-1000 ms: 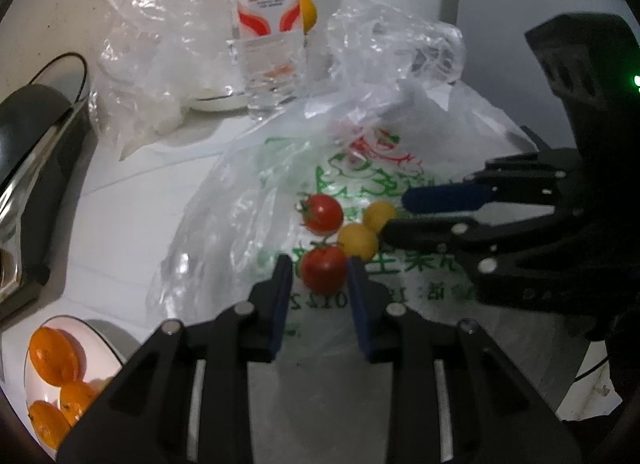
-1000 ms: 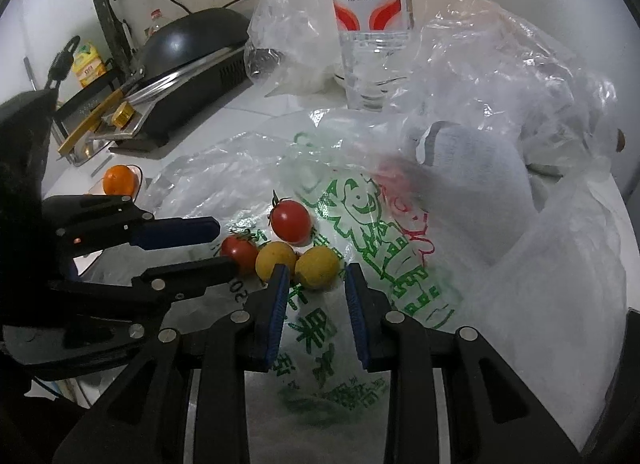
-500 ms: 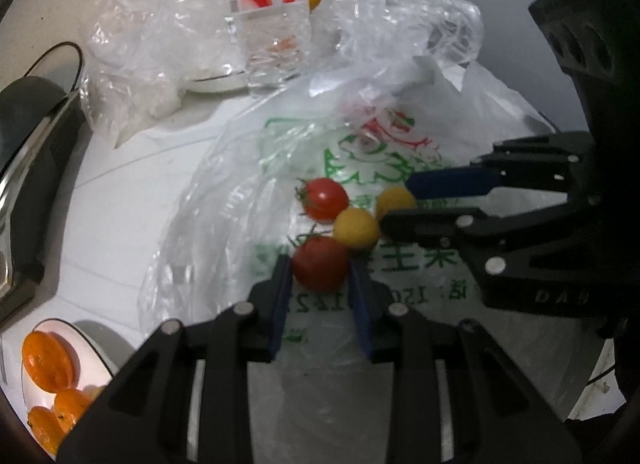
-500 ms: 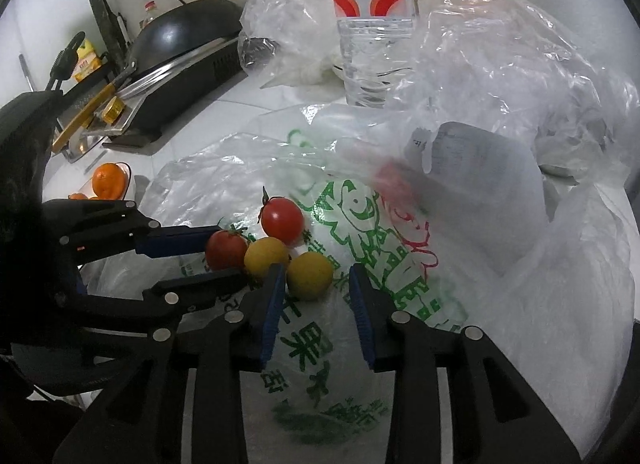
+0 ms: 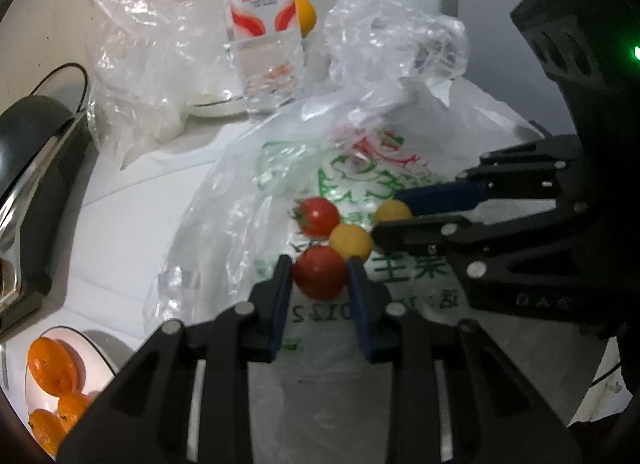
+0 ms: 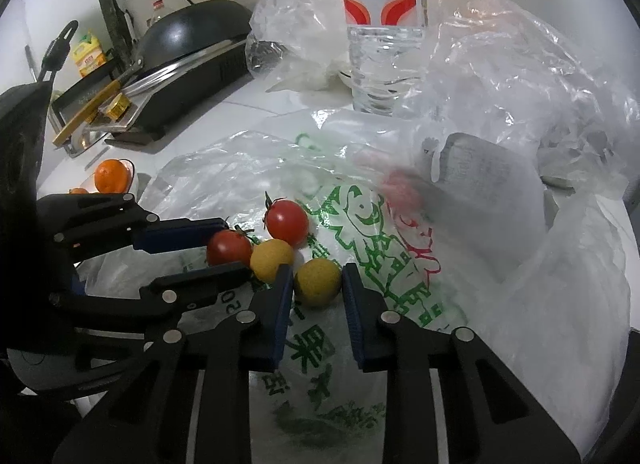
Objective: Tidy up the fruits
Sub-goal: 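Carry the tomato and the yellow fruit with both tools over the white plate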
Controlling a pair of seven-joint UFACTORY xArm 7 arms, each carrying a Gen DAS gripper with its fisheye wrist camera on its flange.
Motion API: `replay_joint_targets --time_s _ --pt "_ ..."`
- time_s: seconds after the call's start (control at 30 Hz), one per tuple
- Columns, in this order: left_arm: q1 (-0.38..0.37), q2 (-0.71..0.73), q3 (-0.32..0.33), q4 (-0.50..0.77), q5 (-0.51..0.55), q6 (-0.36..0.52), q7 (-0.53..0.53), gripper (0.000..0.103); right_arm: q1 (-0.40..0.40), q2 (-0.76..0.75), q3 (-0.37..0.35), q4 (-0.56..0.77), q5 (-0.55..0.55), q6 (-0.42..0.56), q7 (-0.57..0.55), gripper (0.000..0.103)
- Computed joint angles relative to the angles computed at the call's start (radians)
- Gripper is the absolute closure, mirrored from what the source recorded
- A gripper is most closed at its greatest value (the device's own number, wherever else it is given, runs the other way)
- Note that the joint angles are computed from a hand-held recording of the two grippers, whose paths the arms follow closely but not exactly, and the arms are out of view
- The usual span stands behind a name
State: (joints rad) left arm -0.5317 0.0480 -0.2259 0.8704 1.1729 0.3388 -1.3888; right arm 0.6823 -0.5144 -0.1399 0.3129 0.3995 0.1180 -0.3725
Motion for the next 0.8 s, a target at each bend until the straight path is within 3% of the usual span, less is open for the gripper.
replay_joint_targets --time_s 0.13,0.4,0.8 --pt "0.003 -0.023 -0.004 -0.019 -0.030 -0.043 0.007 0.075 -0.023 -0.047 0.031 -0.020 -0.017 0.012 0.022 0.076" --pt "-0.003 -0.120 -0.069 -0.066 -0.077 0.022 0.021 0.075 -0.081 -0.155 0.093 -0.066 -0.082 0.046 0.105 0.076" --pt "0.033 -0.232 -0.160 -0.134 -0.124 0.034 0.017 0.075 -0.114 -0.339 0.178 -0.117 -0.177 0.135 0.243 0.076"
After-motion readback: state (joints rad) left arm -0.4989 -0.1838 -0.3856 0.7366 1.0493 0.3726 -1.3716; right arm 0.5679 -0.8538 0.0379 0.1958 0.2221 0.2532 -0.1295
